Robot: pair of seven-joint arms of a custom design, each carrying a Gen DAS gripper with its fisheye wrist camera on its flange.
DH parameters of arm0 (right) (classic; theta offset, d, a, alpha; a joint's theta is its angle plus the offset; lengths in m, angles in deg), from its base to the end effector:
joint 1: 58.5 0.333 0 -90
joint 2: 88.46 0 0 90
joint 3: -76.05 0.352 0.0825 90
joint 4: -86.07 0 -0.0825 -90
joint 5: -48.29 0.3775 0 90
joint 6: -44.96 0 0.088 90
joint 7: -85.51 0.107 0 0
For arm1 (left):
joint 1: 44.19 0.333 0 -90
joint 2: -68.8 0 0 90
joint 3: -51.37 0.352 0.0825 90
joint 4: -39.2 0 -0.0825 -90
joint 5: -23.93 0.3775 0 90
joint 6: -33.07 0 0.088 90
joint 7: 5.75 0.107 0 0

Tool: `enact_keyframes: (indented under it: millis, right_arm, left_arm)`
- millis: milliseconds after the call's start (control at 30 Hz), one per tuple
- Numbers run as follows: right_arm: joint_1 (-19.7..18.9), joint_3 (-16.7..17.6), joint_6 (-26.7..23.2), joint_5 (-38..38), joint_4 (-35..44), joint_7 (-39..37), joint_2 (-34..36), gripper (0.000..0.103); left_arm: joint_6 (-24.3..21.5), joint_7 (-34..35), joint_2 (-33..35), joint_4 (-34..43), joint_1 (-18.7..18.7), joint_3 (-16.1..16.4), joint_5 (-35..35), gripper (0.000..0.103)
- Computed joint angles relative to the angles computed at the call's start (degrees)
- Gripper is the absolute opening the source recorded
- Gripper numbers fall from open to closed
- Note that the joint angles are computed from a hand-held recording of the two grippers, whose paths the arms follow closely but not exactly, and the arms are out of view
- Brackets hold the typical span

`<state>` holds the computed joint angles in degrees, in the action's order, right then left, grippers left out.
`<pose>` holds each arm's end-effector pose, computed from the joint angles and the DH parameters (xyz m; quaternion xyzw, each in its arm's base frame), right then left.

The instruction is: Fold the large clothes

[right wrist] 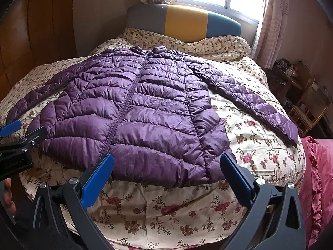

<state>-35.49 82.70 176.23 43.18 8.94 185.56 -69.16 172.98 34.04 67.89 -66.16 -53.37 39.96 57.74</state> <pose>0.6271 0.3359 0.6414 -0.7845 0.5421 -0.1489 0.2618 0.5588 -0.2100 0.6359 -0.7093 0.5924 -0.2456 0.2926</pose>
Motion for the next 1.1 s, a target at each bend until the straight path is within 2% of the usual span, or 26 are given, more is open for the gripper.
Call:
enact_keyframes:
  millis: [1100]
  right_arm:
    - [-0.4,-0.2,1.2,-0.5,-0.3,0.9,-0.1,0.101]
  left_arm:
    - [1.2,-0.3,-0.9,-2.1,0.6,-0.1,-0.8,0.097]
